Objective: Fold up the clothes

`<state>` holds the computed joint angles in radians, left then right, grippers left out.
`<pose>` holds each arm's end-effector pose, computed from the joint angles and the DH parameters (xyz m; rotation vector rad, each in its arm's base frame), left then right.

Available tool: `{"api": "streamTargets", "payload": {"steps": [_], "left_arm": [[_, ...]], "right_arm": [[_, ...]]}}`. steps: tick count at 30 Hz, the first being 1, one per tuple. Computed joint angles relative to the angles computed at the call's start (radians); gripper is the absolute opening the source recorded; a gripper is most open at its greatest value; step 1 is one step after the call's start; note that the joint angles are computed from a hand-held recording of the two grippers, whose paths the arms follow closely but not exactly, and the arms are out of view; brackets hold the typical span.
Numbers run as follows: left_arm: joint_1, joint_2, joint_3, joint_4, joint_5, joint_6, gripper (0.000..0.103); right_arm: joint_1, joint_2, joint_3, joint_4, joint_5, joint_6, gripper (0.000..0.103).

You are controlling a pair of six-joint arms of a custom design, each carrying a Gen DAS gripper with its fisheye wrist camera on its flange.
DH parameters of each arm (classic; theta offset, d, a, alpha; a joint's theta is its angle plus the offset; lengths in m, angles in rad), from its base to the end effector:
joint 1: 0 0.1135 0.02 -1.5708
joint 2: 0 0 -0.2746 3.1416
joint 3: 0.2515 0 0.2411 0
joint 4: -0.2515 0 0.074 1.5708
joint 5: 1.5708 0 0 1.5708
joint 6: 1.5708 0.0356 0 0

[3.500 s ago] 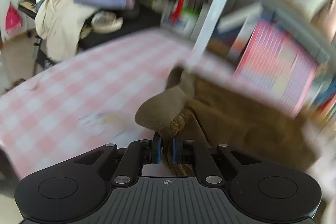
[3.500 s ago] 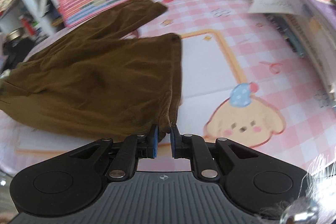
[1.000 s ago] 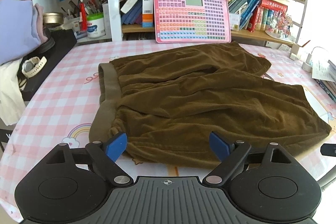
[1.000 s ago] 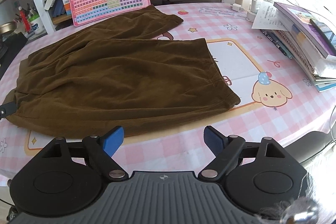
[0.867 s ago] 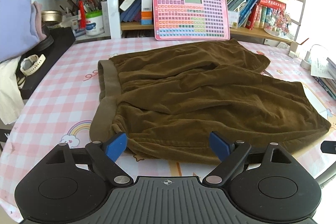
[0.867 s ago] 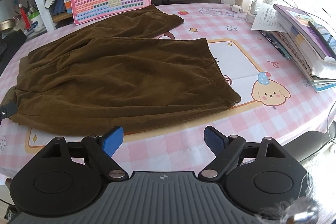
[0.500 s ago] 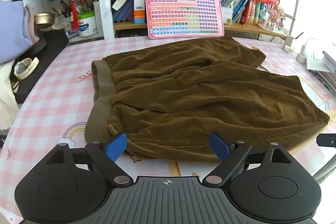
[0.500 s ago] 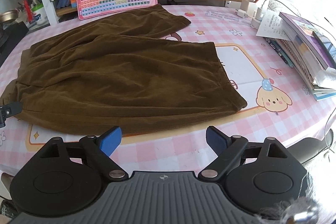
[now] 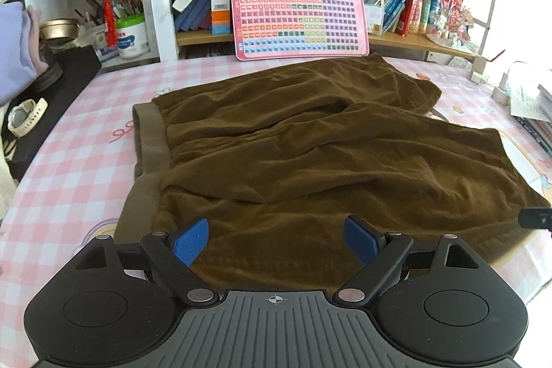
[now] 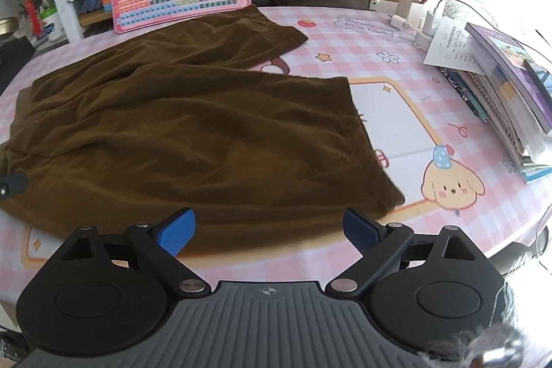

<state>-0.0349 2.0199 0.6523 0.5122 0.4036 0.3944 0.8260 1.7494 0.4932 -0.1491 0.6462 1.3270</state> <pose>0.3144 -0.0250 0.0637 0.6771 2.2610 -0.3164 0.1615 0.1435 0.0792 0.6840 2.3942 -0.2137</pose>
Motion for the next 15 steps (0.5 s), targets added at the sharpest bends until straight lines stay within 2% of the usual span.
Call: {"api": "streamTargets", "payload": {"steps": [8, 12, 15], "left_arm": [[-0.118, 0.049, 0.141, -0.043, -0.135, -0.12, 0.088], [-0.155, 0.084, 0.228, -0.082, -0.209, -0.176, 0.088], [-0.171, 0.118, 0.307, -0.122, -0.246, -0.18, 0.088]], "right_arm": [[-0.322, -0.001, -0.094, 0.351, -0.117, -0.403, 0.093], [-0.485, 0.037, -0.098, 0.494, -0.221, -0.607, 0.093], [-0.616, 0.076, -0.073, 0.578, -0.319, -0.792, 0.093]]}}
